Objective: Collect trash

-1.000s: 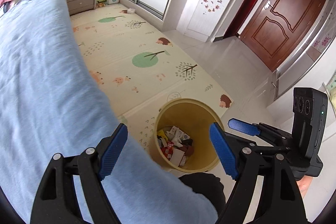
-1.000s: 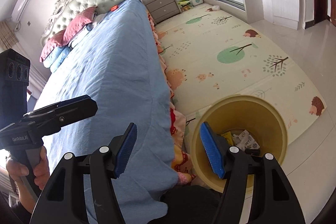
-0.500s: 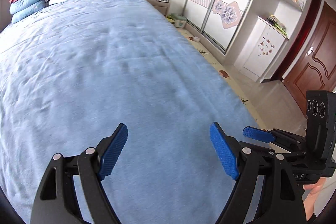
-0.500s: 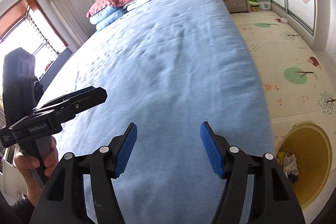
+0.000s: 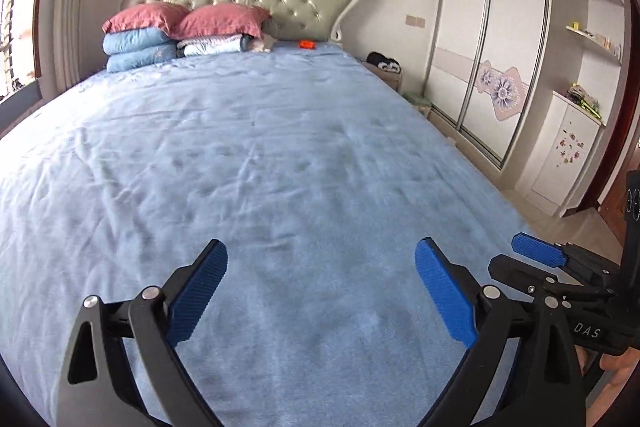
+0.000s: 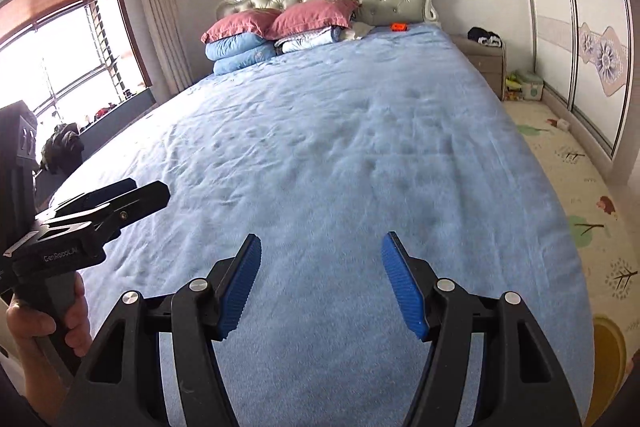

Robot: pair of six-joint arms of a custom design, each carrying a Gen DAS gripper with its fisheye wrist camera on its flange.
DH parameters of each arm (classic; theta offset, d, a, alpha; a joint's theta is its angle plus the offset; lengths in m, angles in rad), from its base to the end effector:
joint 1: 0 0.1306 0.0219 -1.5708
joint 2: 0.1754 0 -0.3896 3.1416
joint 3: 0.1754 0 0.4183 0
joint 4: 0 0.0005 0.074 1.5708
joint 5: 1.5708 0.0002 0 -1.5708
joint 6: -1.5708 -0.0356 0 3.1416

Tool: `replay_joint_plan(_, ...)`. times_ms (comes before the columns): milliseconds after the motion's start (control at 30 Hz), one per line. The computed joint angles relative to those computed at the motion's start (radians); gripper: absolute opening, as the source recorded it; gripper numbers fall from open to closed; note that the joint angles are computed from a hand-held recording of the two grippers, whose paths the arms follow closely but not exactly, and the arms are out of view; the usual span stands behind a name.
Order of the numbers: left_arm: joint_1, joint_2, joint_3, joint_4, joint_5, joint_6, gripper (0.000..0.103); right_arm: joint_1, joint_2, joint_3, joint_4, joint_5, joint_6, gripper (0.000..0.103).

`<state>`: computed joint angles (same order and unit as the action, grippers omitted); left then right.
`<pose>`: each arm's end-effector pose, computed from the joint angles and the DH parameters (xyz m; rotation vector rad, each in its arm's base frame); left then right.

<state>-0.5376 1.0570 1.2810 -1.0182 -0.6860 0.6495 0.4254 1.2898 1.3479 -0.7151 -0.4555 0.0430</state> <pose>0.3303 -0.1713 0.5184 -0.4310 2.1155 0.1436 0.4330 0.2128 0.4774 -0.7642 2.1091 0.7154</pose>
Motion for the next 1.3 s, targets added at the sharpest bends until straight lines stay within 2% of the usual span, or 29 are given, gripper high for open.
replay_joint_plan(33,-0.012,-0.007,-0.003,0.007,-0.044,-0.005,0.100,0.010,-0.007,-0.010,0.033,0.019,-0.004,0.062)
replay_joint_plan(133,-0.030,-0.030,-0.017,0.035,-0.126,-0.023,0.099,0.026,-0.014,-0.030,0.112,0.035,-0.019,0.062)
replay_joint_plan(300,-0.042,-0.032,-0.020,0.058,-0.184,-0.038,0.099,0.025,-0.012,-0.037,0.154,0.024,-0.033,0.062)
replay_joint_plan(433,-0.040,-0.021,-0.012,0.042,-0.171,-0.032,0.099,0.018,-0.006,-0.028,0.136,0.013,-0.023,0.063)
replay_joint_plan(567,-0.036,-0.031,-0.031,0.061,-0.138,-0.012,0.099,0.015,-0.021,-0.041,0.144,0.043,-0.033,0.076)
replay_joint_plan(667,-0.042,-0.040,-0.043,0.066,-0.146,0.012,0.099,0.006,-0.028,-0.047,0.150,0.037,-0.038,0.079)
replay_joint_plan(900,-0.076,-0.036,-0.033,0.042,-0.213,0.018,0.099,-0.005,-0.030,-0.044,0.129,0.018,-0.030,0.079)
replay_joint_plan(1300,-0.071,-0.046,-0.029,0.035,-0.213,0.031,0.099,0.007,-0.035,-0.035,0.112,0.012,-0.013,0.079)
